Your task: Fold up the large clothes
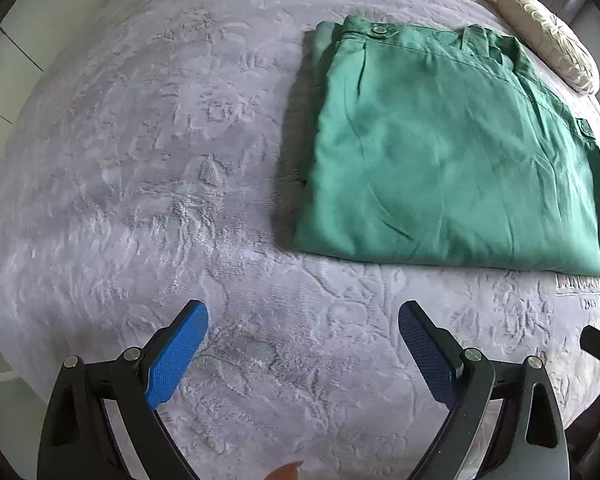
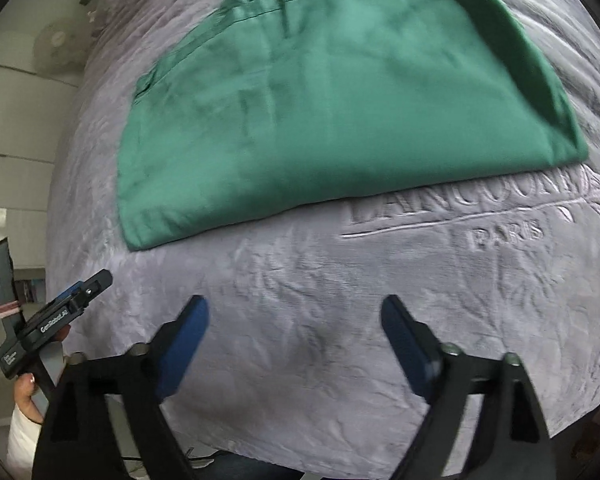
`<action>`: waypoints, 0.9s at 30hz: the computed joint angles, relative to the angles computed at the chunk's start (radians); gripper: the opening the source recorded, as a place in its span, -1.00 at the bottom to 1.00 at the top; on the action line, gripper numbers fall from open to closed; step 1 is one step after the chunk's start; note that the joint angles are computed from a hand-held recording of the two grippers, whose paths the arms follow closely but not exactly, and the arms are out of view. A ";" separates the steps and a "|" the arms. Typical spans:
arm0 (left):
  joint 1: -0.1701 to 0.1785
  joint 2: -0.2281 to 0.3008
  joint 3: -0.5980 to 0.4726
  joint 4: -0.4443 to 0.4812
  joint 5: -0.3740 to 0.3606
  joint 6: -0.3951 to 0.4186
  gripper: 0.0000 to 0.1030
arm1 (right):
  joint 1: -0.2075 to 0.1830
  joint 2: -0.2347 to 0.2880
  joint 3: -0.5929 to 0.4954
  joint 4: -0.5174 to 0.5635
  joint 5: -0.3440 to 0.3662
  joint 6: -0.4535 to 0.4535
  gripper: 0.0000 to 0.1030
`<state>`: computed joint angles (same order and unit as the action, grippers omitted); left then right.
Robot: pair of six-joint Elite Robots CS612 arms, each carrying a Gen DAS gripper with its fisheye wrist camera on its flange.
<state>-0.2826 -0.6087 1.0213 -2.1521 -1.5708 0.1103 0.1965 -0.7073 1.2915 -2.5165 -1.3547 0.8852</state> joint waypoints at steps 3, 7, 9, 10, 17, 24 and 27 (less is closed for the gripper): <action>0.003 0.007 -0.010 0.012 -0.001 0.015 0.87 | 0.008 0.012 -0.021 0.004 0.001 -0.004 0.80; 0.011 0.016 -0.026 0.045 -0.045 0.045 0.87 | 0.016 0.024 -0.041 0.016 0.007 -0.009 0.80; 0.015 0.019 -0.031 0.052 -0.061 0.046 0.87 | 0.018 0.029 -0.048 0.021 0.019 -0.016 0.81; 0.016 0.020 -0.033 0.053 -0.064 0.045 0.87 | 0.020 0.032 -0.050 0.021 0.024 -0.018 0.81; 0.024 0.032 -0.042 0.033 -0.077 0.059 0.87 | 0.031 0.047 -0.060 -0.033 0.012 0.003 0.95; 0.033 0.042 -0.062 0.057 -0.097 0.064 0.87 | 0.034 0.070 -0.106 -0.023 0.010 0.013 1.00; 0.035 0.046 -0.064 0.057 -0.096 0.062 0.88 | 0.029 0.086 -0.137 0.029 0.053 0.019 1.00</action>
